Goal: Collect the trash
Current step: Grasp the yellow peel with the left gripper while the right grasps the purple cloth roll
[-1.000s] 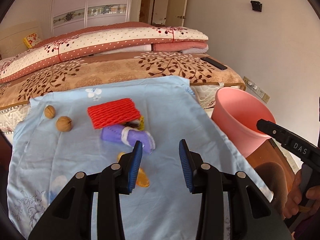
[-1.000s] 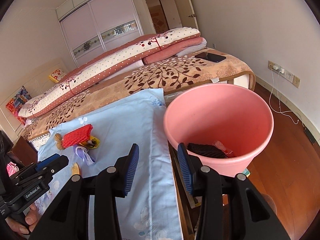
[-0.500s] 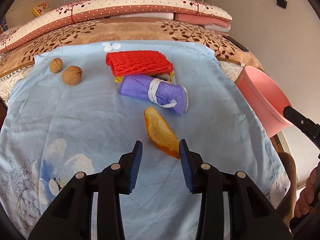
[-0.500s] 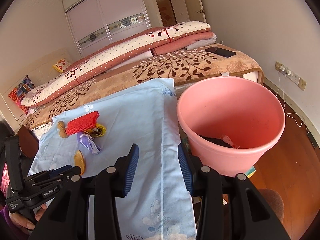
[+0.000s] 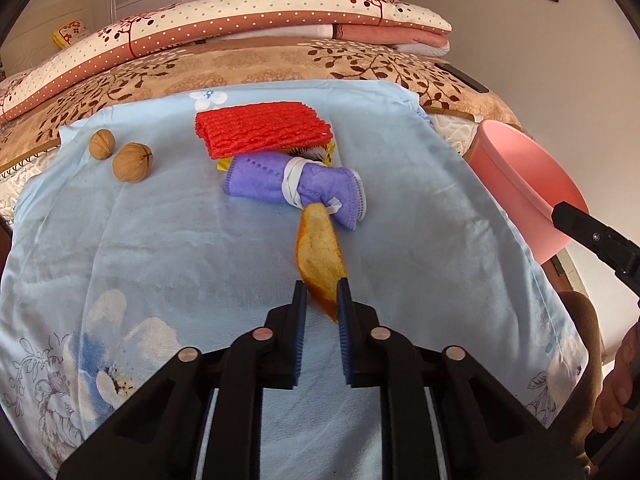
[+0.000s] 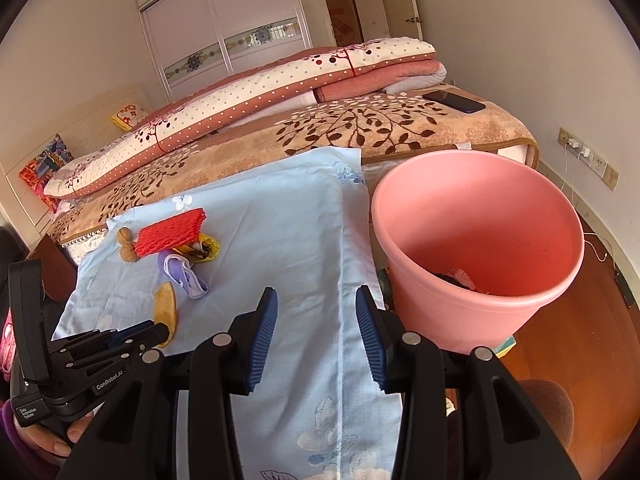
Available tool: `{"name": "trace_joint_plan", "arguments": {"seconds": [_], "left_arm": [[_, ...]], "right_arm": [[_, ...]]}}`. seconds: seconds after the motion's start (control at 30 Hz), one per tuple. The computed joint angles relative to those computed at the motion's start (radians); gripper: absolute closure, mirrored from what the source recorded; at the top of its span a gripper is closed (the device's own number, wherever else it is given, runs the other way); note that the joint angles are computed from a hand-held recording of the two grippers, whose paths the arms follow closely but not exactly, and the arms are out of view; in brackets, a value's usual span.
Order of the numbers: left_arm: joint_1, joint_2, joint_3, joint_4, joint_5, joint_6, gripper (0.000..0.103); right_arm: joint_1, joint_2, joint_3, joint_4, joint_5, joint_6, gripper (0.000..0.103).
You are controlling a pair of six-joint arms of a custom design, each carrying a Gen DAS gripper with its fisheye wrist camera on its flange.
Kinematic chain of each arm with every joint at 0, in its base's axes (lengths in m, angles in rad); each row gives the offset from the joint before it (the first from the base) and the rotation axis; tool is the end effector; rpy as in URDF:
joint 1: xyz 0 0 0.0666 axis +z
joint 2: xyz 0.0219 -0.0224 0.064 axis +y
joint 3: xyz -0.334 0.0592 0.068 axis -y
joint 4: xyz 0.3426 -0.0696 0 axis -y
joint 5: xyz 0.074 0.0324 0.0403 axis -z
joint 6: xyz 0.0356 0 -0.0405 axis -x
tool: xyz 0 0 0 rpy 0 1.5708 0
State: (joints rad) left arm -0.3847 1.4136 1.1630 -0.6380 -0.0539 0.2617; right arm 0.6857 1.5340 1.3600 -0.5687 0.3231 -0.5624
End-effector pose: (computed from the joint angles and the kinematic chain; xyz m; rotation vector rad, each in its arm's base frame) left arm 0.4062 -0.1628 0.3010 0.1282 2.4666 -0.2153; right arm 0.3899 0.3039 0.3345 0.0225 2.2828 0.2836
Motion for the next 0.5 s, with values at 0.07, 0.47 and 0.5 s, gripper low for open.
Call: {"name": "trace_joint_plan", "arguments": {"seconds": [0.07,0.47,0.5], "left_arm": [[0.008,-0.007,-0.005,0.004,0.009,0.003,0.097],[0.094,-0.104,-0.08,0.056,0.073,0.031,0.098],[0.101,-0.113,-0.088,0.06,0.073,0.03,0.098]], "right_arm": [[0.004,0.009,0.013,-0.004,-0.008,0.006,0.063],[0.027,0.169,0.225,-0.032,-0.188,0.046,0.054],[0.03,0.191,0.253,-0.042,-0.2,0.052,0.052]]}}
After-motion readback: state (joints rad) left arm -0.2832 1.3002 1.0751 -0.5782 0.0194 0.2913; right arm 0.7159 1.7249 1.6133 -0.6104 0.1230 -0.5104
